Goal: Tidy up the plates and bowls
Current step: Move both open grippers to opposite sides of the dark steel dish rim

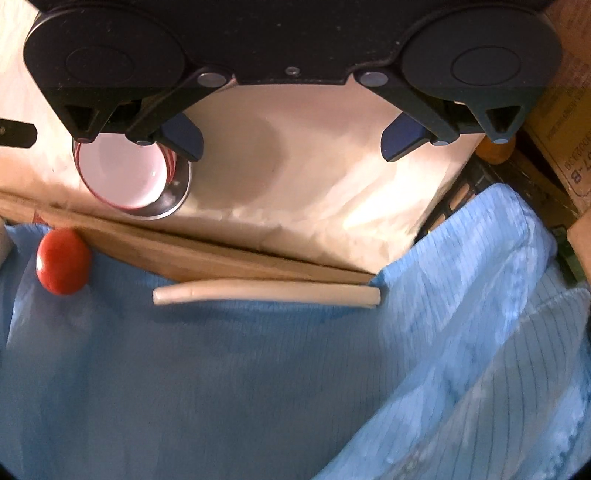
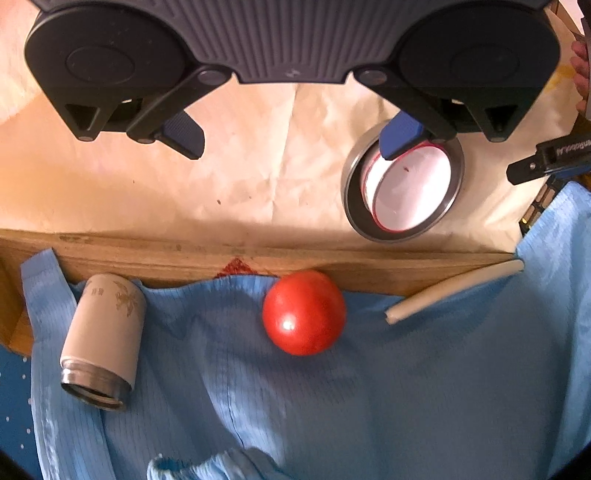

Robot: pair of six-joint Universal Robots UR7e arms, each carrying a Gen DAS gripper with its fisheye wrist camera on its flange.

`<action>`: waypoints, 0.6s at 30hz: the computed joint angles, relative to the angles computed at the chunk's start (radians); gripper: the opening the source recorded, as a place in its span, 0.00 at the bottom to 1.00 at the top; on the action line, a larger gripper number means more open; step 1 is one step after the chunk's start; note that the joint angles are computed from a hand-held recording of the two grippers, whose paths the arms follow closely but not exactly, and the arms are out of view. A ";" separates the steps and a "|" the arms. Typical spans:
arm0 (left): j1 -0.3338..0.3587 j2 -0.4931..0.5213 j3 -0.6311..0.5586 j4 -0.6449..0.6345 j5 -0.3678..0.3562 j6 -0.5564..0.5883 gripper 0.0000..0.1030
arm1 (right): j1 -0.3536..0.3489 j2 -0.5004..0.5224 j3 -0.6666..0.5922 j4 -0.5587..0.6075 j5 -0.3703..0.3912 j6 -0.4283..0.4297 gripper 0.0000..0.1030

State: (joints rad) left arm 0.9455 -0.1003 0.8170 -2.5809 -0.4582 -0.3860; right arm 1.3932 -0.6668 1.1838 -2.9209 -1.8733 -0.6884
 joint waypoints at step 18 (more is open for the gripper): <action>0.044 0.040 -0.141 0.094 -0.208 0.177 0.99 | 0.015 0.034 -0.050 0.048 -0.063 0.016 1.00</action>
